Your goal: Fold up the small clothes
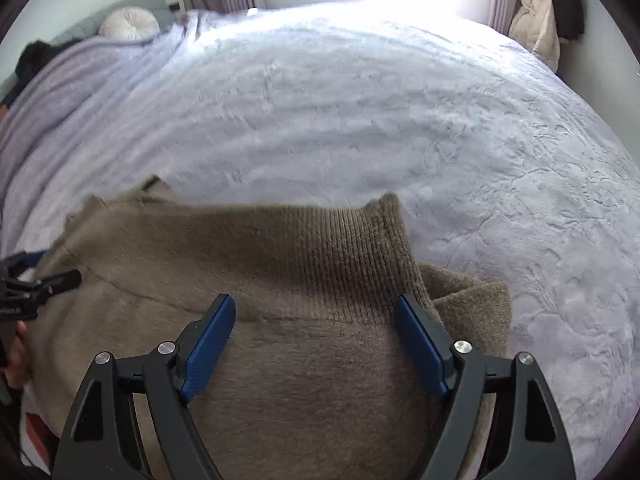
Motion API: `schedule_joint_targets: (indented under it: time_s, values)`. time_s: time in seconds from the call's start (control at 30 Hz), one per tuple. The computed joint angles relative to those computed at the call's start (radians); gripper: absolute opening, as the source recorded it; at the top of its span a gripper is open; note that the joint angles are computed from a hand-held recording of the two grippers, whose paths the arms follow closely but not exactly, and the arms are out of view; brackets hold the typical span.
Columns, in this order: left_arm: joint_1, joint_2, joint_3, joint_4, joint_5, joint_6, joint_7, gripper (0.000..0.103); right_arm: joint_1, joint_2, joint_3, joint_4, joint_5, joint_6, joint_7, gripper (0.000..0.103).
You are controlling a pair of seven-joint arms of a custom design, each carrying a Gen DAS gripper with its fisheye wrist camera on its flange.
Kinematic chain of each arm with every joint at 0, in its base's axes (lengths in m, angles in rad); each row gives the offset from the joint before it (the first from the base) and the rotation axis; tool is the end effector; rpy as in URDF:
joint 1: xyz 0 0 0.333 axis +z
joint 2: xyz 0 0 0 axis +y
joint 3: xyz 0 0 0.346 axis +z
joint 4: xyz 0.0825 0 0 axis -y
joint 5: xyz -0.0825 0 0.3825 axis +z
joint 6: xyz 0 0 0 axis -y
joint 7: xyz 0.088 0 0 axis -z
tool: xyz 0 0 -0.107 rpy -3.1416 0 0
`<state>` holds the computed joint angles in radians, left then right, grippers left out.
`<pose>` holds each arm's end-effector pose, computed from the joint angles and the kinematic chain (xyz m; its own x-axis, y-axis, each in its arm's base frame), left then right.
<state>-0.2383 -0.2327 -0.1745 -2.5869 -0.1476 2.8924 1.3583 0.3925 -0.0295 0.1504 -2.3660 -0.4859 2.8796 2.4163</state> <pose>0.4241 -0.1782 0.4287 -0.1163 -0.9786 0.1698 -0.8756 0.0204 -0.4826 0.4409 0.2977 0.4245 0.1625 -0.9817 -0.0989 -0.8358 -0.0837 -0.5426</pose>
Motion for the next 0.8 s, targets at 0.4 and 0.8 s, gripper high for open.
schedule_joint_targets:
  time_s: [0.4, 0.8]
  values:
    - [0.074, 0.047, -0.038, 0.040, 0.216, -0.038, -0.243, 0.103, 0.081, 0.111, -0.037, 0.143, -0.092, -0.143, 0.168, 0.084]
    - [0.070, 0.058, -0.069, 0.108, 0.496, -0.206, -0.492, 0.103, 0.169, 0.144, -0.037, 0.227, -0.199, -0.264, 0.247, 0.092]
